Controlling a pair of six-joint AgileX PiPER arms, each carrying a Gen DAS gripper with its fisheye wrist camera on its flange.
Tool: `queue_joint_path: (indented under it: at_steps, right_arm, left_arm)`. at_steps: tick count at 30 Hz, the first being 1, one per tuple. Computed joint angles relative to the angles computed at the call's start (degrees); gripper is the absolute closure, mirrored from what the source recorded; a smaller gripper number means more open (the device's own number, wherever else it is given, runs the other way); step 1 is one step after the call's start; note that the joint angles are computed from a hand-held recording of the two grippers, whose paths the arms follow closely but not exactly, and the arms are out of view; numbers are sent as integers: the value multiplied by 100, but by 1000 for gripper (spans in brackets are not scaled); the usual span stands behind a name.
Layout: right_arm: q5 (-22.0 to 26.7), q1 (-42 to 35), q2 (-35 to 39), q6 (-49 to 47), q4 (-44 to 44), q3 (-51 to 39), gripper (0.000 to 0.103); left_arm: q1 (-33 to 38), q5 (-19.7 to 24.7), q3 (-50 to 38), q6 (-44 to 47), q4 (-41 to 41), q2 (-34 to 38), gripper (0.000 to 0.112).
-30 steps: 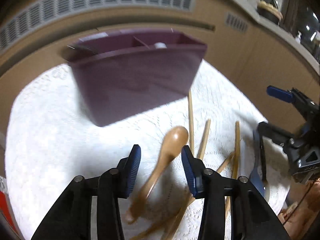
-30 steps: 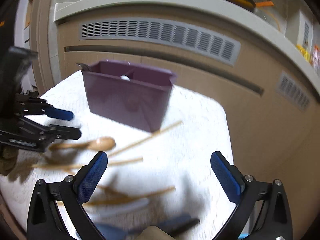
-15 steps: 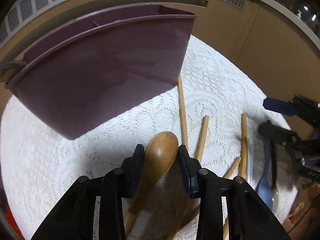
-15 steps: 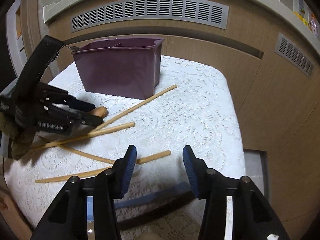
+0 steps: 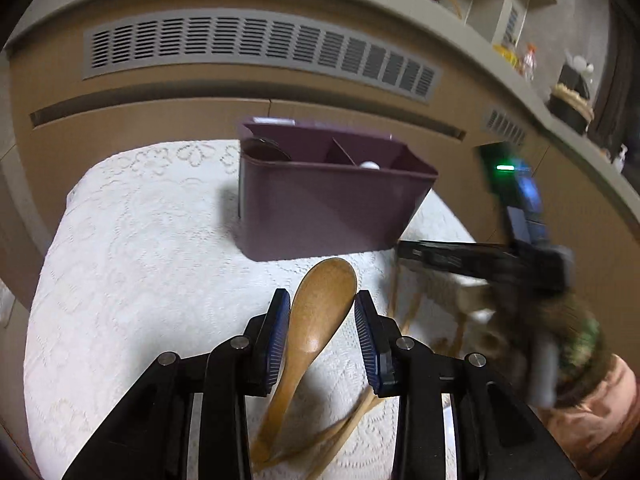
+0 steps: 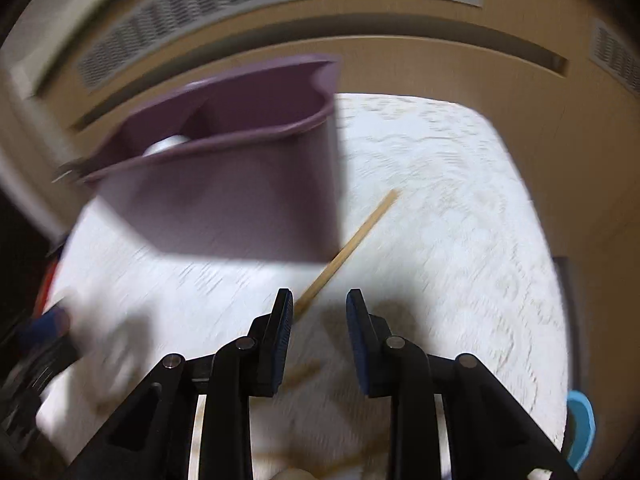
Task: Organize utensils
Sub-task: 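Grasp the wooden spoon with the left tool while the right tool grasps a wooden chopstick, then lift the wooden spoon and chopstick upright and carry them above the caddy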
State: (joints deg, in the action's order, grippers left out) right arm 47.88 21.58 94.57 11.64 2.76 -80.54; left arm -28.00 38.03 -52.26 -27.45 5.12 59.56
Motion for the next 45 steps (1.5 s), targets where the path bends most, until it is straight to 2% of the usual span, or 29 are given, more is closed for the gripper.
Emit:
queue_joint_path:
  at_steps: [3, 6, 8, 10, 15, 19, 24, 26, 29, 34, 36, 38, 41, 45]
  right_arm:
    - [355, 109, 519, 374, -282, -541, 76]
    - [409, 345, 545, 567, -742, -591, 76]
    - [413, 320, 446, 358, -649, -472, 81]
    - [434, 207, 255, 34, -457, -259, 90]
    - [614, -330, -399, -896, 279, 427, 93]
    - [644, -506, -771, -1250, 401, 799, 93]
    - [456, -440, -922, -1098, 172, 969, 93]
    - [350, -301, -970, -986, 38, 1043, 91]
    - [128, -367, -900, -1152, 55, 1094, 91]
    - [32, -763, -1104, -1755, 854, 1362, 89]
    - [-61, -840, -1230, -1805, 931, 1495, 89]
    - [-158, -853, -1174, -1778, 920, 1492, 89]
    - [-212, -847, -1032, -1650, 881, 1376, 89]
    - [-195, -565, -573, -1066, 307, 910, 89]
  left_arm:
    - [167, 4, 100, 216, -262, -236, 78]
    - [636, 100, 244, 852, -896, -553, 78]
    - [613, 37, 323, 763, -902, -584, 78]
    - [670, 22, 371, 856, -995, -623, 78]
    - [786, 132, 375, 1093, -1046, -395, 78]
    - [695, 262, 312, 953, -775, -124, 77]
    - [526, 544, 2, 979, -338, 420, 67]
    - [530, 690, -194, 989, -146, 719, 67]
    - [784, 806, -501, 1397, -350, 1169, 67]
    - [872, 902, -1008, 1502, -450, 1996, 68]
    - [700, 755, -1043, 1165, -41, 2107, 74]
    - [626, 697, -1035, 1108, -26, 2093, 81]
    - [425, 581, -859, 820, 174, 1910, 81]
    - [316, 433, -498, 600, 151, 1422, 81]
